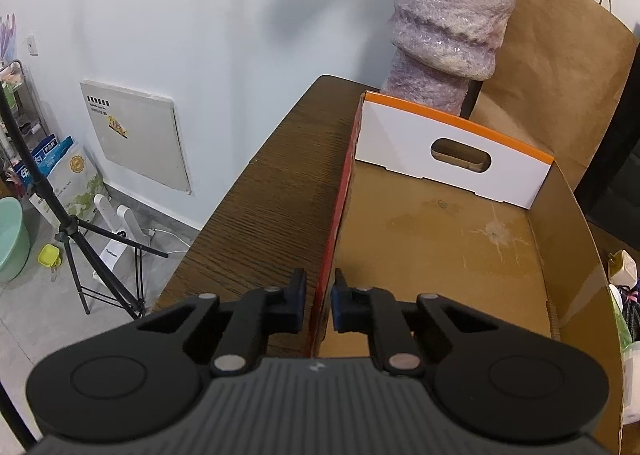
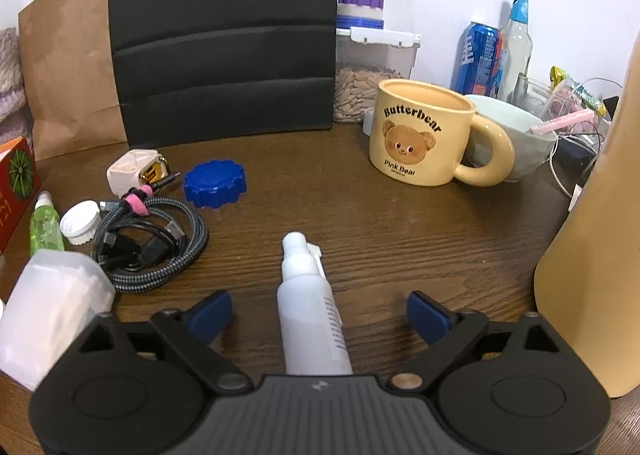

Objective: Organize rigid objects
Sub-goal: 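Close the right gripper on the white spray bottle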

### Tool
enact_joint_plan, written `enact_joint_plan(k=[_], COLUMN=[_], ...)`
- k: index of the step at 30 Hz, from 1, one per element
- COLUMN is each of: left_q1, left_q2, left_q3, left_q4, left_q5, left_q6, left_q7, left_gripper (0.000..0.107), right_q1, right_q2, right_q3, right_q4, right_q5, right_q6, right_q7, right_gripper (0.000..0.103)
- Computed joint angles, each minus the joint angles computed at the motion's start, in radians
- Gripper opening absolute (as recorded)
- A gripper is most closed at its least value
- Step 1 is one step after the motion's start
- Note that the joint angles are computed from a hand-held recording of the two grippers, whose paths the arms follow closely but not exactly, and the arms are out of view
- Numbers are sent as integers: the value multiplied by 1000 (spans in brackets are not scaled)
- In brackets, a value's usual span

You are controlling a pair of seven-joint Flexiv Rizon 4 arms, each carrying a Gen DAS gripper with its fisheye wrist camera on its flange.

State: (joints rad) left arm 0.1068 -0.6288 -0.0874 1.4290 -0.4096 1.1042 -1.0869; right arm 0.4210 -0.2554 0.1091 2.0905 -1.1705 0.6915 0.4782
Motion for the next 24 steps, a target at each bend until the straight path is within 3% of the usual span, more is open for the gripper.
enact_joint_plan(k=[7, 11, 24], left_q1=[1, -1, -4], left_q2=[0, -5, -8], left_q3=[0, 4, 7], left_q4=[1, -6, -10], left_q5=[0, 4, 19], left_q6=[-1, -8, -9], left_q7=[4, -3, -1], left_gripper=[12, 12, 12], right_q1=[-10, -11, -15], right_q2=[6, 7, 10], right_q3=[-4, -4, -1], right_q4=[12, 12, 15], right_q5=[-65, -92, -151], right_q6=[53, 59, 59], right_q7=[20, 22, 58], right_gripper=[63, 31, 28])
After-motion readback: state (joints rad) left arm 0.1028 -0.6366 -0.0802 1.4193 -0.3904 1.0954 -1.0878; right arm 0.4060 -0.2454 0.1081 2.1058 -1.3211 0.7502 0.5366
